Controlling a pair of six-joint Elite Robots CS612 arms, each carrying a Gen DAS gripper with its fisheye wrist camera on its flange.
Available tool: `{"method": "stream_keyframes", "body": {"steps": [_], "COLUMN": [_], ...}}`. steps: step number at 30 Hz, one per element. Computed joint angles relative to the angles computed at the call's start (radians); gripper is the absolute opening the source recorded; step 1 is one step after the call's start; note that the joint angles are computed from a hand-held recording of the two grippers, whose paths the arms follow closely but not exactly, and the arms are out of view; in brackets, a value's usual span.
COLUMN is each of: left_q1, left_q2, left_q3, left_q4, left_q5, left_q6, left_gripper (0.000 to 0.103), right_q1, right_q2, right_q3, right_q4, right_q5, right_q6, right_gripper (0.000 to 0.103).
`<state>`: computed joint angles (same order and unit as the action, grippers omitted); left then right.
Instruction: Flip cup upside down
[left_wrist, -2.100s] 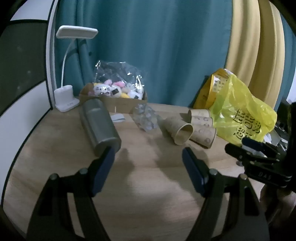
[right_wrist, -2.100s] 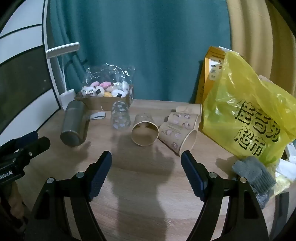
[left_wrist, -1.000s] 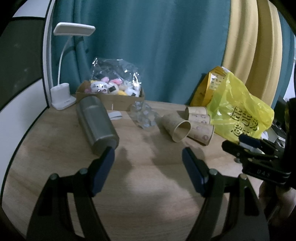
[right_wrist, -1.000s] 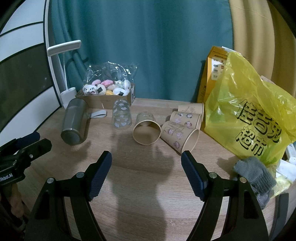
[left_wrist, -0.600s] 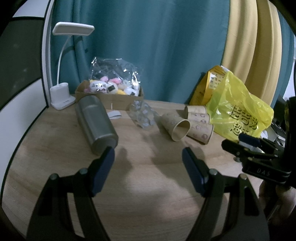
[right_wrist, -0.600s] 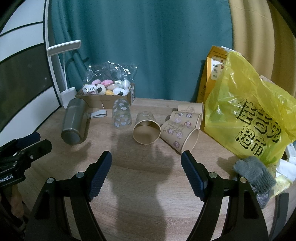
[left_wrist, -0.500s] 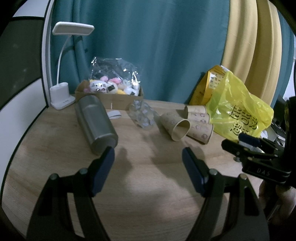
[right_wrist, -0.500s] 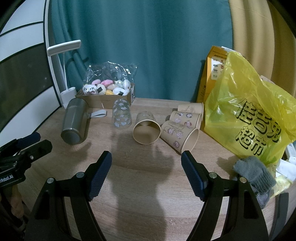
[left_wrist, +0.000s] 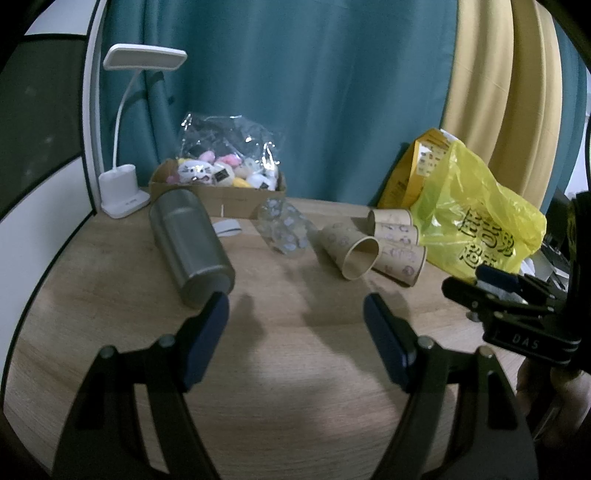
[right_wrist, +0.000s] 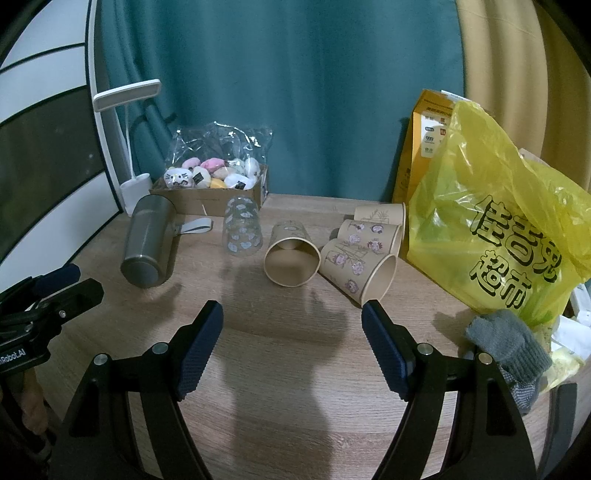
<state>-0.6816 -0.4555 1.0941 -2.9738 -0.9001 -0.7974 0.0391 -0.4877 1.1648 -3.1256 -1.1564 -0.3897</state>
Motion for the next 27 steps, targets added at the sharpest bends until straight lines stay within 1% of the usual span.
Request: {"method": "stream_keyframes", "body": {"steps": [19,27], "left_q1": [0.001,-0.003], "left_q2": [-0.001,0.005], "left_q3": [0.000,-0.009], "left_q4": [0.003,0.020], "left_q5": [-0.002,-0.002], "left_q6": [0.002,-0.005], "left_gripper": [0.077,0.077], "right_q1": [-0.001,-0.002], "right_q2": [0.000,0.001], "right_q3": [-0.002,-0.002], "right_q4": [0.005,0.007], "right_q5": [0.002,0.002], "right_q6": [-0.001,-0.001], "right_gripper": [0.080,0.080]}}
